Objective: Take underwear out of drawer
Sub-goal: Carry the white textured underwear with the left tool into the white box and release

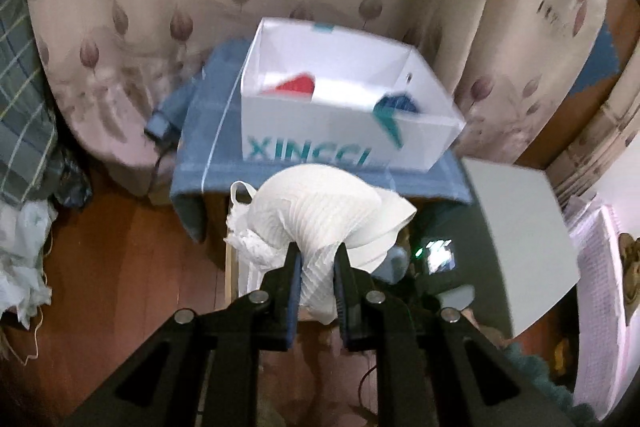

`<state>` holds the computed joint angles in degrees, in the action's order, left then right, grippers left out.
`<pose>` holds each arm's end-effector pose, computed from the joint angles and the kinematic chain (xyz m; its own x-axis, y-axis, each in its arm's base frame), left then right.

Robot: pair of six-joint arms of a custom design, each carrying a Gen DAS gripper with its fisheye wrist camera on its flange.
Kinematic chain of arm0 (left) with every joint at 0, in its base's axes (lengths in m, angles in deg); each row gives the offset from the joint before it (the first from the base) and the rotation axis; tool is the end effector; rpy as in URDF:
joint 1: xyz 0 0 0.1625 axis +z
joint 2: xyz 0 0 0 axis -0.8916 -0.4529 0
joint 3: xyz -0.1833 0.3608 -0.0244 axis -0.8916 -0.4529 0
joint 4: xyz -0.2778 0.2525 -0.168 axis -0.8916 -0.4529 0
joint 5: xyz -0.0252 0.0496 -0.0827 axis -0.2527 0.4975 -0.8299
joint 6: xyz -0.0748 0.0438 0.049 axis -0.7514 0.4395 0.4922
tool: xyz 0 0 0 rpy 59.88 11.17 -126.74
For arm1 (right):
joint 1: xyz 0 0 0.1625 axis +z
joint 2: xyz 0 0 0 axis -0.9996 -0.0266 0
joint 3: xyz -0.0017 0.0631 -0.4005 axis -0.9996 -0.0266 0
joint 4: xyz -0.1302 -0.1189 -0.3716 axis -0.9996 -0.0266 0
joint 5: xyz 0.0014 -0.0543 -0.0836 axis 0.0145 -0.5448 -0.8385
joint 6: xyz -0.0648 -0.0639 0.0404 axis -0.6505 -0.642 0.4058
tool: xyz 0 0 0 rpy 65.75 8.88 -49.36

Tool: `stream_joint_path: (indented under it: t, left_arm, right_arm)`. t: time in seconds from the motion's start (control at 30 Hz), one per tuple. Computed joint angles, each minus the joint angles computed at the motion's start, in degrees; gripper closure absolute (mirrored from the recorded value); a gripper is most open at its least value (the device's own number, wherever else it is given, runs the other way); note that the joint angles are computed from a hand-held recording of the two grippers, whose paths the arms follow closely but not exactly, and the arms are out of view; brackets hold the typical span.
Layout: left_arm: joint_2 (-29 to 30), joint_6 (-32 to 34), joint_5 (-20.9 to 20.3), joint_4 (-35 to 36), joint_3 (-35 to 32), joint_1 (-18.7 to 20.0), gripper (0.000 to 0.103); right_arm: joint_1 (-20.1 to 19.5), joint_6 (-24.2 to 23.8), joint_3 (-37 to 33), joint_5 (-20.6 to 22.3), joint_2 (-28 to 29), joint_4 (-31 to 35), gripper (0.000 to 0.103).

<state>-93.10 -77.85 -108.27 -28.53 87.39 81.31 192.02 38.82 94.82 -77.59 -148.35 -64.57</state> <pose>-0.3491 -0.3278 0.3317 -0.8386 -0.0554 -0.5419 0.2722 0.8190 -0.5051 0.1854 -0.4481 0.1338 -0.7967 -0.1424 0.5873 -0.1558 0.9874 0.0281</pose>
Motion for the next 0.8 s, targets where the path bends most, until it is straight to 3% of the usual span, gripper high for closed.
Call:
stream_joint_path:
  t: [0.17, 0.27, 0.53, 0.6, 0.8]
  left_arm:
    - [3.05, 0.28, 4.17, 3.76, -7.77, 0.30, 0.089]
    - [5.28, 2.98, 6.65, 2.11, -12.37, 1.26, 0.090]
    - [15.30, 15.02, 13.49, 0.20, -26.77, 6.52, 0.090]
    - [17.54, 15.88, 15.26, 0.85, -28.95, 8.39, 0.090]
    - [20.82, 26.14, 14.57, -8.75, -27.96, 14.77, 0.090]
  right_arm:
    - [0.13, 0.35, -0.11, -0.09, 0.20, 0.21, 0.059]
    - [0.08, 0.58, 0.05, 0.20, 0.23, 0.12, 0.059]
    - [-0.14, 0.60, -0.12, 0.42, 0.31, 0.70, 0.058]
    - [-0.23, 0.51, -0.11, 0.67, 0.40, 0.57, 0.058]
    - [-0.61, 0.26, -0.01, 1.80, -0.11, 0.58, 0.058]
